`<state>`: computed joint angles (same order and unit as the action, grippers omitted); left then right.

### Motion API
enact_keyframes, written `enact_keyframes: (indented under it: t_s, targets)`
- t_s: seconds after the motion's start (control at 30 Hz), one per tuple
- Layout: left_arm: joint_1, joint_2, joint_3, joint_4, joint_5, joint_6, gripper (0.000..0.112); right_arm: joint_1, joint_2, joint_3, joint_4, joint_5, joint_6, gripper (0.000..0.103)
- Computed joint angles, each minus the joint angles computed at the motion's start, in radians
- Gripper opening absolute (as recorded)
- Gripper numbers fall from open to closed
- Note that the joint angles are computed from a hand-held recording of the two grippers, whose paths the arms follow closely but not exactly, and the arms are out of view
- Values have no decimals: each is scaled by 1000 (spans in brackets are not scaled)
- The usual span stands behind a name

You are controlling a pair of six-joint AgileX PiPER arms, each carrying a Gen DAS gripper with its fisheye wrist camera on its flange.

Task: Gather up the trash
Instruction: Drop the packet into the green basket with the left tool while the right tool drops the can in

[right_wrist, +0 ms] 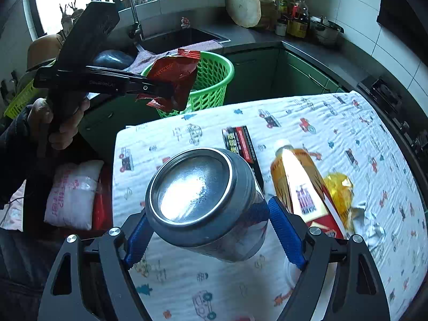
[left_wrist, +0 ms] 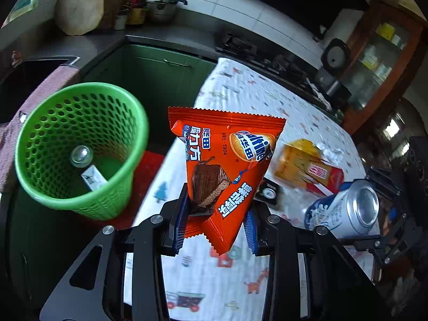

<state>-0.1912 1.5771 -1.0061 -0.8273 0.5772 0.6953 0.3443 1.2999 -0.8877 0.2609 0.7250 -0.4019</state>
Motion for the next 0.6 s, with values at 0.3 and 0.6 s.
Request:
enact_keyframes:
  t_s: [0.3, 0.6]
  targets:
    - [213, 184, -225, 189, 38, -139, 37, 67, 245, -302, 44, -2, 69, 78]
    - [287, 363, -347, 283, 60, -230, 60, 85, 553, -704, 112, 48, 118, 78]
